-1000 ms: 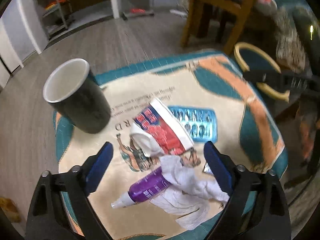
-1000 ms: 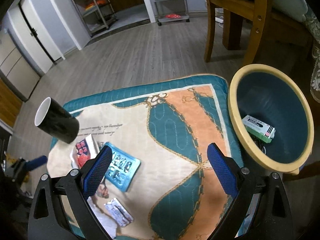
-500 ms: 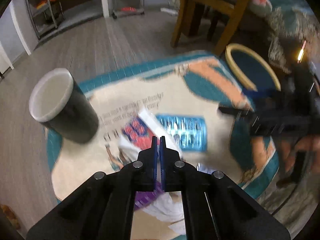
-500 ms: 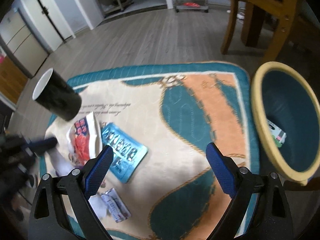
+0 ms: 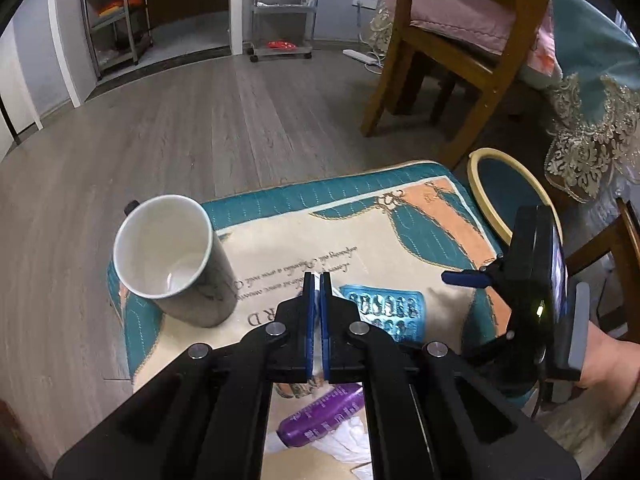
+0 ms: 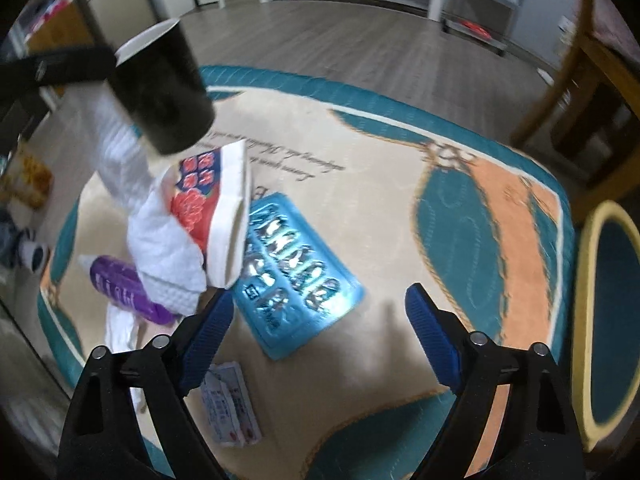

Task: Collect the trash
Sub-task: 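Grasp the blue blister pack with the right tool and lift it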

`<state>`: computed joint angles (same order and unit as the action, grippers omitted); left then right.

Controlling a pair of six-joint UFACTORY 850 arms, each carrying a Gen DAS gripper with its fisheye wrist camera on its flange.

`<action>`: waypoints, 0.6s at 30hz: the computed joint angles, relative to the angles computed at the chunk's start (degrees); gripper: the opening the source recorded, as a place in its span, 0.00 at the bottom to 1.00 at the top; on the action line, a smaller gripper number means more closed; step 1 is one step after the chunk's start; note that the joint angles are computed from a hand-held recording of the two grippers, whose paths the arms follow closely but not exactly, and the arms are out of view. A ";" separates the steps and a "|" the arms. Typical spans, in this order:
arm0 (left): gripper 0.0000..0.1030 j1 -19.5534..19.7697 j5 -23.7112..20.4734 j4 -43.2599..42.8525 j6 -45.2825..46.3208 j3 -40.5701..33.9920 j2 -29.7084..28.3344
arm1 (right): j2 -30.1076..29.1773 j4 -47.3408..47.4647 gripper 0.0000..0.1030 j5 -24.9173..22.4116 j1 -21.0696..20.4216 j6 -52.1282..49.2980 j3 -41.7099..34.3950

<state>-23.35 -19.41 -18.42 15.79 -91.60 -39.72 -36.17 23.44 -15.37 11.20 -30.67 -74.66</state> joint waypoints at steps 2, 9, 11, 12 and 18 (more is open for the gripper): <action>0.02 0.36 0.37 -1.39 0.91 -0.11 0.00 | -0.63 -1.31 0.89 0.09 0.69 -0.39 -0.49; 0.02 1.53 0.69 -9.93 7.24 -0.15 0.21 | -2.87 -13.46 0.89 0.01 2.66 5.63 -2.22; 0.02 1.72 0.58 -10.36 7.78 -0.26 0.17 | -3.19 -12.77 0.89 0.43 2.69 3.98 -2.31; 0.02 1.83 0.41 -11.06 8.21 -0.56 0.01 | -3.21 -11.74 0.89 0.48 2.63 2.71 -2.30; 0.02 1.92 -0.31 -13.79 9.37 -2.43 -1.01 | -3.30 -1.95 0.72 -2.41 1.91 -6.57 -2.93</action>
<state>-21.43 -19.72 -32.22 25.16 -94.03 -40.73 -39.47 21.49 -17.78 13.11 -37.23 -77.59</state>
